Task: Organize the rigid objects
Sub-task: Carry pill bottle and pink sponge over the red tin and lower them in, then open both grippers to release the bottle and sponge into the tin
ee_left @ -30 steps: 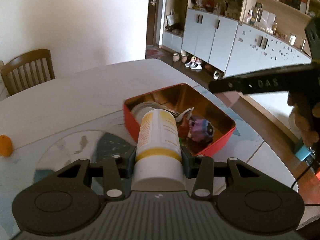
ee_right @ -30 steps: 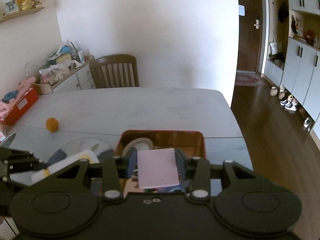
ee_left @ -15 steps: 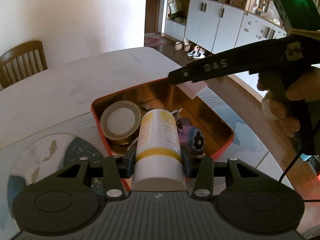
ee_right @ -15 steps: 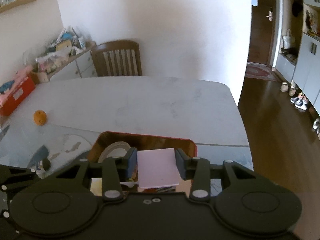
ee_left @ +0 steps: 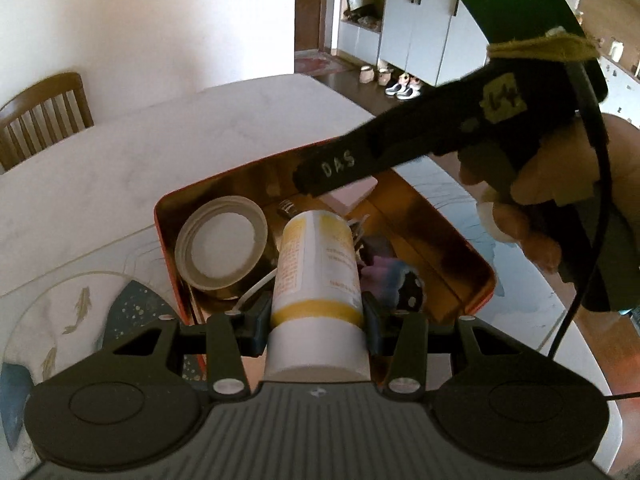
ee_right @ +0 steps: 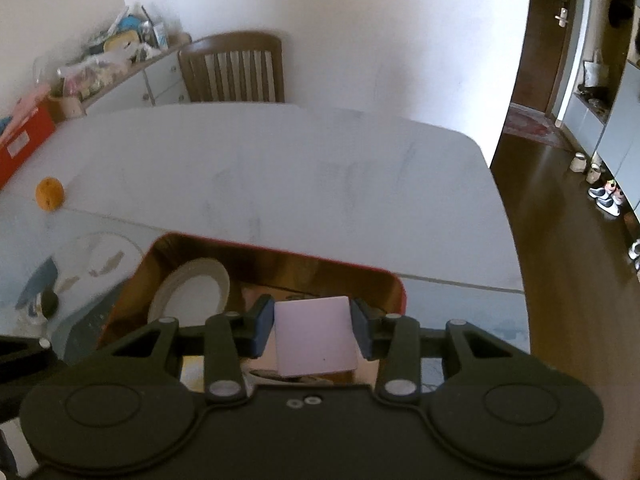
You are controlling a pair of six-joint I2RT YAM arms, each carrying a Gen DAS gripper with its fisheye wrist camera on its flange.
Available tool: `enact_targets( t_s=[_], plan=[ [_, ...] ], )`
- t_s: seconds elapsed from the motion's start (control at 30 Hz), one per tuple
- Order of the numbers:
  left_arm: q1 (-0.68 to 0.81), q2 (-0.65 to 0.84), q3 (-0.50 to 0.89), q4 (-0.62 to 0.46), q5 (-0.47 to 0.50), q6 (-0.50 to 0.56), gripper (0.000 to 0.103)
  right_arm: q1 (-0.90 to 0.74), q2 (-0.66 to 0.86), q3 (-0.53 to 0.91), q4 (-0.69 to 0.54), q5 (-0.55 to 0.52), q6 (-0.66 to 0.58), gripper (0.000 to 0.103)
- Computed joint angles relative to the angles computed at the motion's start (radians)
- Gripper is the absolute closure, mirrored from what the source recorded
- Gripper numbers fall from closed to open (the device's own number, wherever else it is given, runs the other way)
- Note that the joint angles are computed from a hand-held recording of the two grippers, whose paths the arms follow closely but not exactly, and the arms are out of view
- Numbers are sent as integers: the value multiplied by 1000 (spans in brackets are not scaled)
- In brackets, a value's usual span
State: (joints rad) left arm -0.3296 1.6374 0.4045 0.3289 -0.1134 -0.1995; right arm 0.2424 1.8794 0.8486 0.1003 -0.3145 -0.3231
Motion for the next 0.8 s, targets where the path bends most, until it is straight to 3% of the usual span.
enact_targets(
  t_s=[0.4,0.8],
  plan=[
    [23,124,85,-52,35,-7,58,-10,44,23,-17,12,-32,63],
    [34,77,77,-70,44,-3,56,-49,-23,0,-51,-36,-32,59]
  ],
)
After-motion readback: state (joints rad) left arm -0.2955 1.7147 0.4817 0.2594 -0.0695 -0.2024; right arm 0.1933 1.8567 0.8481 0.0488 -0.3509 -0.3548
